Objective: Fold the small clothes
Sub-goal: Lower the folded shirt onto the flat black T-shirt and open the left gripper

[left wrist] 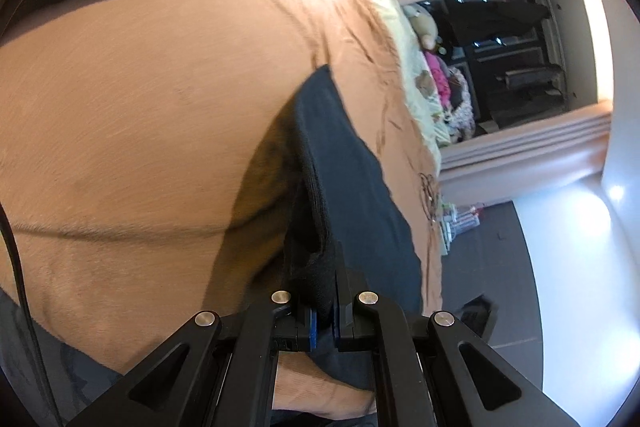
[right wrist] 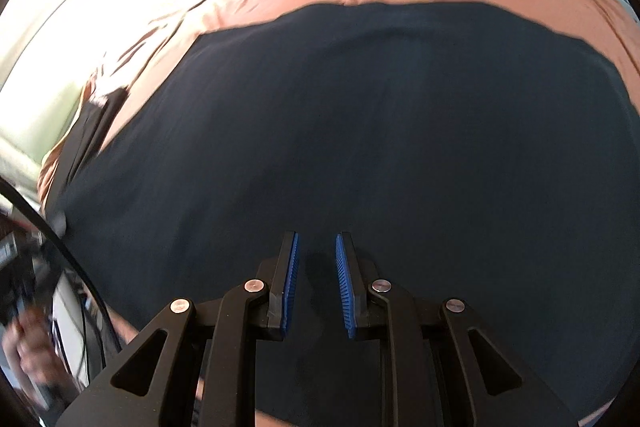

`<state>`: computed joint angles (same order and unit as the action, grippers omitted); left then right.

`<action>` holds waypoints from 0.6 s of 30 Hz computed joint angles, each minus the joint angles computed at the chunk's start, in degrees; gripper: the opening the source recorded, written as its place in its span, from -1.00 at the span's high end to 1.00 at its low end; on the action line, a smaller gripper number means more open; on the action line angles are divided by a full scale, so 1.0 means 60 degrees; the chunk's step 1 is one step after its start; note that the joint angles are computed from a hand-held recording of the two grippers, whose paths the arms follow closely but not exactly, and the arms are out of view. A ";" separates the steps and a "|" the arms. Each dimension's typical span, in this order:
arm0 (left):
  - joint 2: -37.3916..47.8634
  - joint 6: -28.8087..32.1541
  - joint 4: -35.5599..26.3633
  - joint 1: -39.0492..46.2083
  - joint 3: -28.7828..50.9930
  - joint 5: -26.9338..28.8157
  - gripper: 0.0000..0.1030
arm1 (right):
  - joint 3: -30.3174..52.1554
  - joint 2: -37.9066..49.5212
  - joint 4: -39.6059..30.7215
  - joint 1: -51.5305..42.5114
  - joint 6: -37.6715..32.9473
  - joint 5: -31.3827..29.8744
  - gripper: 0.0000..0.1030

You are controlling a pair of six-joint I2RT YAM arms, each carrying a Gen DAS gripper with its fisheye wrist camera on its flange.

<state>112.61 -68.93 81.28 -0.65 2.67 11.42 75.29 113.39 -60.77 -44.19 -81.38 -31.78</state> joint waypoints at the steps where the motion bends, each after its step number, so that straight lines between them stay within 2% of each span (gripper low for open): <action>1: -0.0399 0.0057 -0.0361 -0.0061 0.0037 -0.0004 0.92 | -0.0222 -0.0044 0.0063 -0.0083 -0.0125 0.0064 0.69; 3: -0.1484 0.0159 -0.1438 -0.0280 0.0188 -0.0100 0.92 | -0.0762 -0.0212 0.0329 -0.0449 -0.0537 -0.0095 0.69; 9: -0.3624 0.0405 -0.4074 -0.0969 0.1007 -0.0423 0.92 | -0.0623 0.0137 -0.0536 -0.1535 -0.1643 -0.0235 0.69; 14: -0.4370 0.0648 -0.5611 -0.1640 0.1973 -0.0593 0.92 | -0.0423 0.0501 -0.0977 -0.2047 -0.2195 -0.0210 0.69; 18: -0.4513 0.0995 -0.6911 -0.2010 0.3044 -0.0556 0.92 | 0.0414 0.1007 -0.2064 -0.2413 -0.2575 -0.0068 0.69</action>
